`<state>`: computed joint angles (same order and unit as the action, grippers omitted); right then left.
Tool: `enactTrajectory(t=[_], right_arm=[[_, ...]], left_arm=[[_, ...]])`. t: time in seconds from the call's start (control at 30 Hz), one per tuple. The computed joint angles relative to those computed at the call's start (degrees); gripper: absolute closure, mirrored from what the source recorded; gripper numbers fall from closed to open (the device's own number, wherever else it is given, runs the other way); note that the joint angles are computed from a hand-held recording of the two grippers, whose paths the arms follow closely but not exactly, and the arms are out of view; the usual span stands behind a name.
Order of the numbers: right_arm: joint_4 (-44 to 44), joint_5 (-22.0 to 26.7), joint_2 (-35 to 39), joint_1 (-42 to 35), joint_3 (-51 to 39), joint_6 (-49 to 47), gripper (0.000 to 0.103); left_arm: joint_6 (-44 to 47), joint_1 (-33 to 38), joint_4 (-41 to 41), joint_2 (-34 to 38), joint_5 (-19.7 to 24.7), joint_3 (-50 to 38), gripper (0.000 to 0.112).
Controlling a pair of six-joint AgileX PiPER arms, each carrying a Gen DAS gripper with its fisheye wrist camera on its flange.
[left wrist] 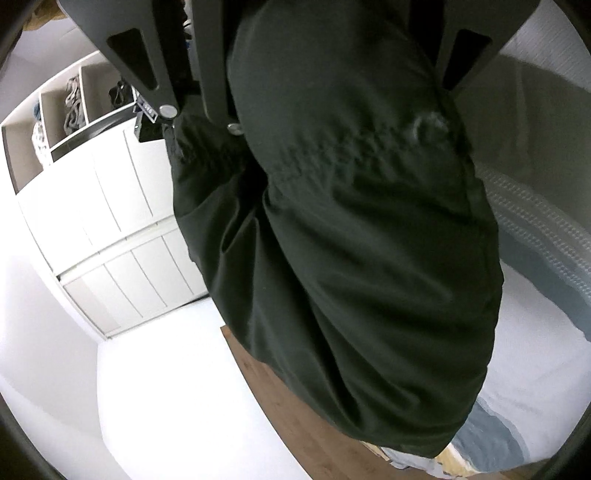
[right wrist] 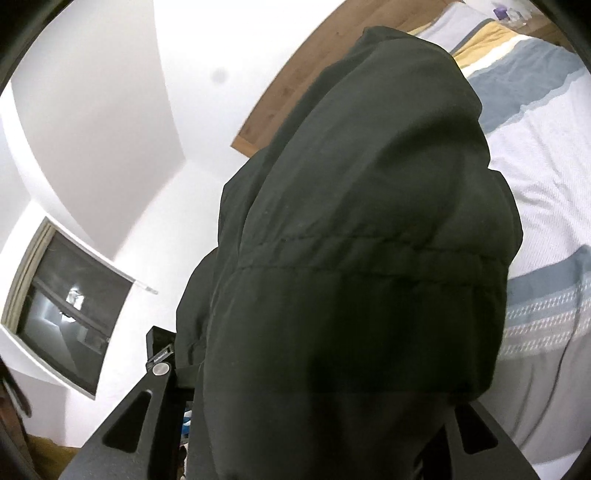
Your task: Fold large clothes
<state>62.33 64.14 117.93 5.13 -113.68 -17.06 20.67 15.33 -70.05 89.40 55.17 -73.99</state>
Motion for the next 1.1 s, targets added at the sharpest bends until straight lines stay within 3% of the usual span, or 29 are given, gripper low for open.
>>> enactTrajectory(t=[0.17, 0.37, 0.5, 0.57, 0.7, 0.83, 0.93, 1.1], right_arm=[[0.67, -1.58, -2.91, -0.82, 8.78, -2.52, 0.072], [1.63, -8.98, -4.68, 1.21, 24.84, -6.78, 0.072], [2.22, -11.56, -4.63, 0.21, 30.95, -9.26, 0.071], [-2.48, -13.6, -4.16, 0.43, 30.89, -6.36, 0.066], [-13.8, -15.35, -6.0, 1.86, 31.47, 1.43, 0.056], [-25.28, -14.1, -7.33, 3.78, 28.92, 13.27, 0.03], [-30.57, -13.67, -10.02, 3.23, 30.04, 18.44, 0.016], [-38.79, -11.68, -13.82, 4.22, 27.61, 27.87, 0.012]], left_arm=[[1.48, -0.95, 1.44, -0.98, -0.74, 4.0, 0.091], [7.8, -4.02, 0.39, -2.36, -6.38, 17.57, 0.091], [8.39, -3.78, 2.87, -1.95, -9.0, 20.21, 0.089], [3.23, -6.79, 10.12, -1.65, -13.47, 19.58, 0.085], [1.74, -5.96, 14.79, -0.14, -15.59, 20.52, 0.072], [-0.88, -6.6, 16.08, -1.21, -16.09, 21.14, 0.063], [-0.71, -2.45, 17.71, -4.32, -12.41, 23.12, 0.061], [-3.79, -0.66, 22.29, -2.63, -8.09, 16.79, 0.059]])
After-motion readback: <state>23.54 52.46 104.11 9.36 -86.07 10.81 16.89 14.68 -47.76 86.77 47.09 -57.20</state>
